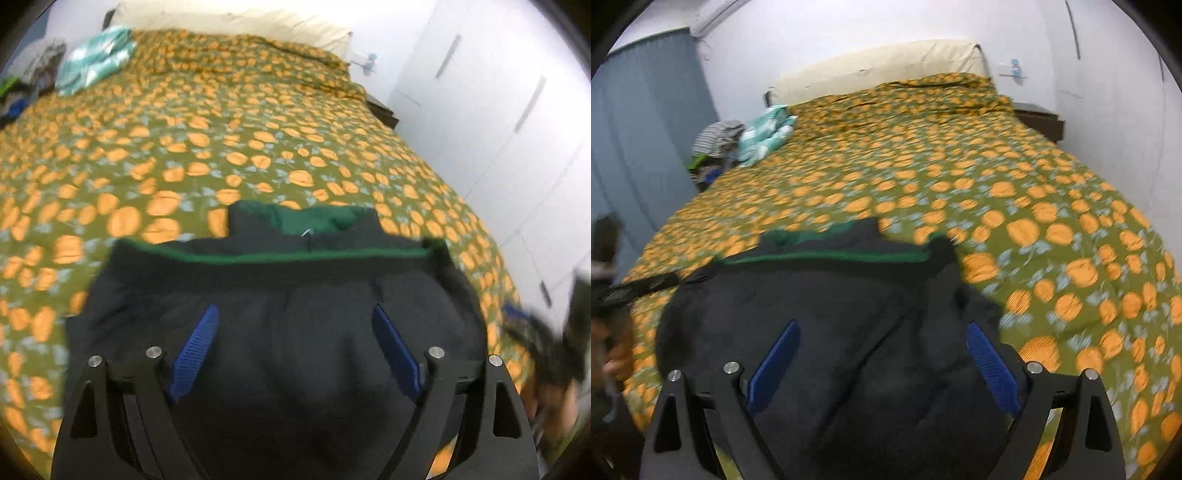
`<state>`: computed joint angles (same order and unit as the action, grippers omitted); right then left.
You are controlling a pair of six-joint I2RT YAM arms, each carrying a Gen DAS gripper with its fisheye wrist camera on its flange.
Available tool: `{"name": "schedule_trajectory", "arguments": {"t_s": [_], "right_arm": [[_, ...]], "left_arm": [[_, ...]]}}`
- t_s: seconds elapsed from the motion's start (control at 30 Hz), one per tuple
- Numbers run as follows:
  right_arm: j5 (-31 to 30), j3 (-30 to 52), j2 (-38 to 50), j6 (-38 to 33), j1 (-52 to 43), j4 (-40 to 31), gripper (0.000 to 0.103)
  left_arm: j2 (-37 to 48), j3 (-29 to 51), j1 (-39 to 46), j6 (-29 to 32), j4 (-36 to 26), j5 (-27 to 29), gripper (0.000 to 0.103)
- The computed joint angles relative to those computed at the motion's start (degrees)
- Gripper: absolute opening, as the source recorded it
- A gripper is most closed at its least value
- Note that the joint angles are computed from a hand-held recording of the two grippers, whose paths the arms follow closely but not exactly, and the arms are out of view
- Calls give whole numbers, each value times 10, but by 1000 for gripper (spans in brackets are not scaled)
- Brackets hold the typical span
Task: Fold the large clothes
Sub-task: 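Open both tools and press the folded jacket flat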
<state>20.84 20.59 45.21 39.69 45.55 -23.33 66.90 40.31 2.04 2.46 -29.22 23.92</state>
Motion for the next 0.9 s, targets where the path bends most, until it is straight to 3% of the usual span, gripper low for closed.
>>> {"name": "schedule_trajectory", "arguments": {"t_s": [0.1, 0.23, 0.47, 0.53, 0.7, 0.83, 0.9], "right_arm": [[39, -6, -9, 68, 90, -17, 94], [85, -14, 7, 104, 146, -16, 94], [-19, -91, 69, 93, 38, 115, 94], [-8, -95, 66, 111, 50, 114, 94], [38, -67, 9, 158, 121, 16, 94], [120, -25, -22, 230, 236, -86, 94], [143, -11, -17, 253, 272, -107, 94]], "left_arm": [[110, 19, -61, -74, 59, -48, 86], [162, -21, -123, -85, 157, -116, 92], [207, -38, -135, -91, 234, -126, 97], [215, -29, -138, -91, 232, -132, 97], [145, -21, -113, -63, 133, -112, 95], [2, -94, -96, -28, 75, -99, 95], [-19, -126, -91, -8, 79, -105, 95]]}}
